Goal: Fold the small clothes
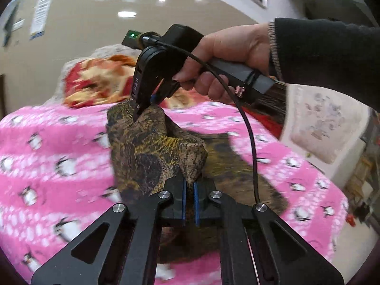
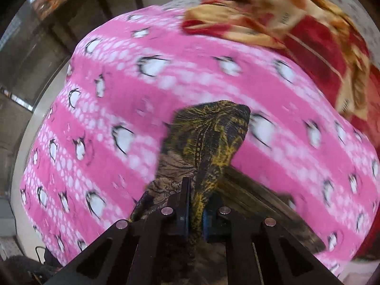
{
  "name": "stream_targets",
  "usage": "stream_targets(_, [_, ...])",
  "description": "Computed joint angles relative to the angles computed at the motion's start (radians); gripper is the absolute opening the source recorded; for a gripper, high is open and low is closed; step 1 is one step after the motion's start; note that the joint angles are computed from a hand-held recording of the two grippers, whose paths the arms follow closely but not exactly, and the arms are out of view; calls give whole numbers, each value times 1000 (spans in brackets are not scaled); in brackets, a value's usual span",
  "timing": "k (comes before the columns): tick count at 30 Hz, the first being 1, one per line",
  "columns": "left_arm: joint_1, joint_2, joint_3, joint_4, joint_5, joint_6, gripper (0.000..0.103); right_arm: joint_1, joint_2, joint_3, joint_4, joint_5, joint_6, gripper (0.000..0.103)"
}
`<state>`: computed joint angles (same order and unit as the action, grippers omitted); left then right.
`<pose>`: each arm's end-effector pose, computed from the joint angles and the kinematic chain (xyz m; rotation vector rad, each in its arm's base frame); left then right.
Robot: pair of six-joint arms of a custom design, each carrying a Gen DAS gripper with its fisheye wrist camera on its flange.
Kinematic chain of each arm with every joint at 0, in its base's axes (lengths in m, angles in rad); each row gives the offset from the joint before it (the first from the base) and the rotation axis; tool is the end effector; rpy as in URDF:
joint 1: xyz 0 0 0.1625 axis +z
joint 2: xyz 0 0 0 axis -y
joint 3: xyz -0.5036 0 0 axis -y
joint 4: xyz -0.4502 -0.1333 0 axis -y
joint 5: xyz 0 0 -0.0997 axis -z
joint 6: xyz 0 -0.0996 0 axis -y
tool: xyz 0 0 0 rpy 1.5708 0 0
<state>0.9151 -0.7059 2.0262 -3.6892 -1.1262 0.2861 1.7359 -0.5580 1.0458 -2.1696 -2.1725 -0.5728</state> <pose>-0.2438 -0.6058 0.0617 0.9629 2.4400 -1.1908 0.2292 -0.9078 0.1476 0.8720 -2.3762 -0.0213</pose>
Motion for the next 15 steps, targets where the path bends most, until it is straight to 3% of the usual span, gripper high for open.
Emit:
stream_targets(7, [-60, 95, -104, 133, -70, -19, 3, -66, -122, 69, 1, -42, -27, 7])
stream_targets(15, [-74, 231, -224, 352, -46, -48, 3, -203, -172, 135, -56, 52, -12, 7])
